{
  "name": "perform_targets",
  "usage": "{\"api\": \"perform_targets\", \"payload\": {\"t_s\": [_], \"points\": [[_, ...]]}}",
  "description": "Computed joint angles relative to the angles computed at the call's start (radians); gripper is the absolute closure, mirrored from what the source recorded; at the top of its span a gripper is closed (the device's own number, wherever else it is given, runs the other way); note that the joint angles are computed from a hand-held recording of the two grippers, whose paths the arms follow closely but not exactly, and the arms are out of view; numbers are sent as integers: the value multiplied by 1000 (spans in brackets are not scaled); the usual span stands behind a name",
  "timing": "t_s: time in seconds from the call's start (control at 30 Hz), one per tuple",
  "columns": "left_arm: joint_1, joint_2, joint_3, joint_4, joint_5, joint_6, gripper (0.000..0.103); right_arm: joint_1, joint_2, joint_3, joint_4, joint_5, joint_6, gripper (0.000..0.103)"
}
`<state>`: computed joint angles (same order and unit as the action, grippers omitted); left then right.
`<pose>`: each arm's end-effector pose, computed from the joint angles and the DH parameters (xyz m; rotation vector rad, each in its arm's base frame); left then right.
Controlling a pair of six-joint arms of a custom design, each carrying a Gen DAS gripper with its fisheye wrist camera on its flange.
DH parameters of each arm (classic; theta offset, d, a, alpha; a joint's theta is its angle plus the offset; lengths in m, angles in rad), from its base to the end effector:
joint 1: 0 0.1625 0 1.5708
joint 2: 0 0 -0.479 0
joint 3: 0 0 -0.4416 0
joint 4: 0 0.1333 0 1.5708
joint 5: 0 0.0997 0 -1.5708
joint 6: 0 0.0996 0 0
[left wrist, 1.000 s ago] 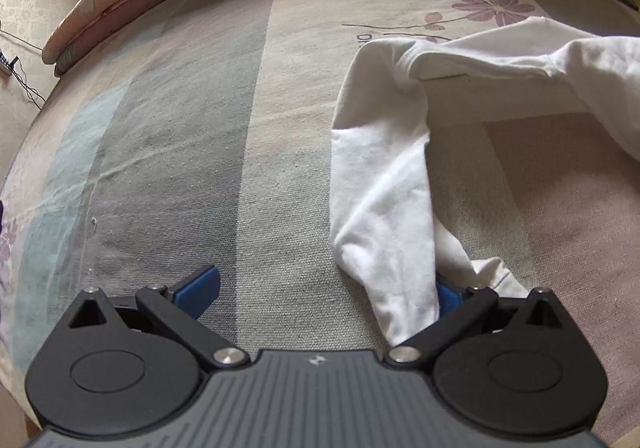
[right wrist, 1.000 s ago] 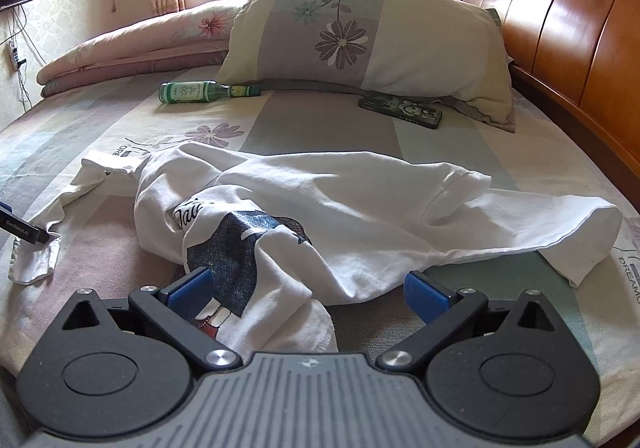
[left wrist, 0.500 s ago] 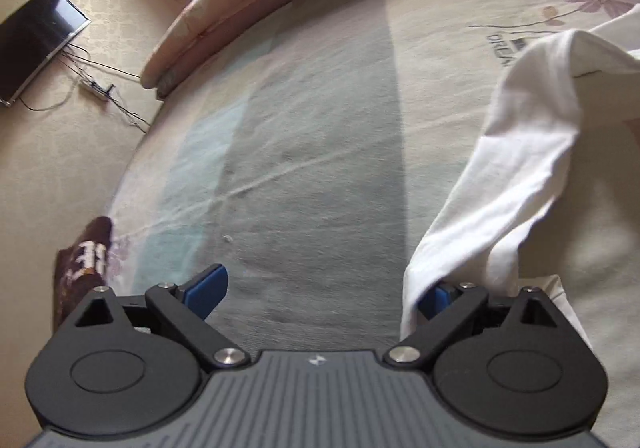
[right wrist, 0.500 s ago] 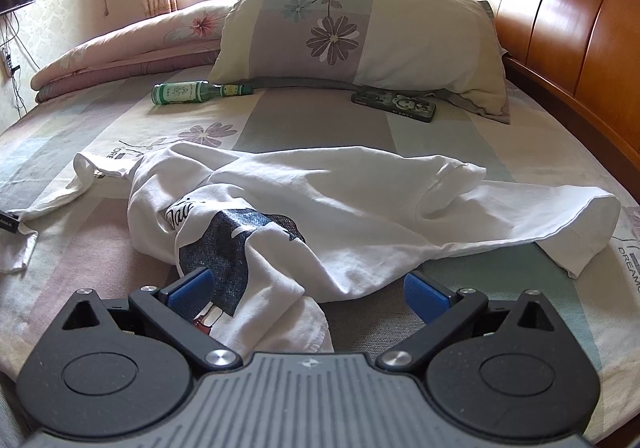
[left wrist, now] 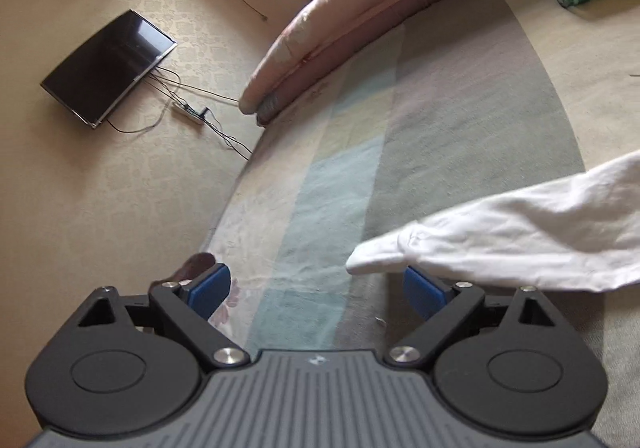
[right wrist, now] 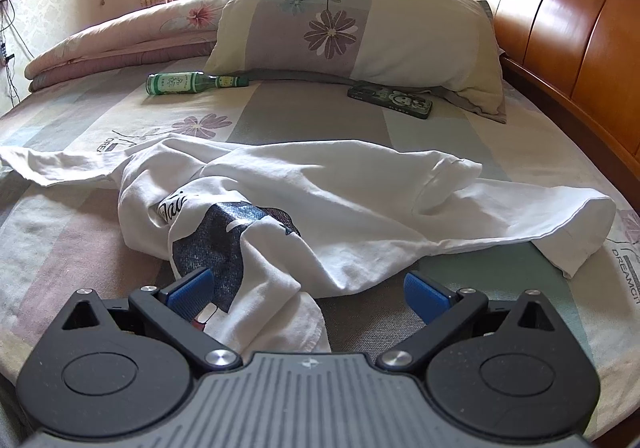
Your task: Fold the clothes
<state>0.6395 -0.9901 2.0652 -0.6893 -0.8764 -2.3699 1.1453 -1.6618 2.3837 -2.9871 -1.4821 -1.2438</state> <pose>-0.1748 -0.3756 0.1110 -0.2907 1.2638 -0.5473 -0.0472 -0.4485 0.3353 1.0697 -2.3622 0.7152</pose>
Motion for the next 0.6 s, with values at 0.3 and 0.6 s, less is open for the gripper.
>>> {"api": "perform_targets", "payload": {"t_s": [0.3, 0.6], "points": [[-185, -31, 108, -445, 166, 374, 9, -20, -49, 0, 108, -23, 8, 0], [-286, 97, 11, -736, 307, 763, 8, -70, -138, 27, 169, -41, -102, 0]]}}
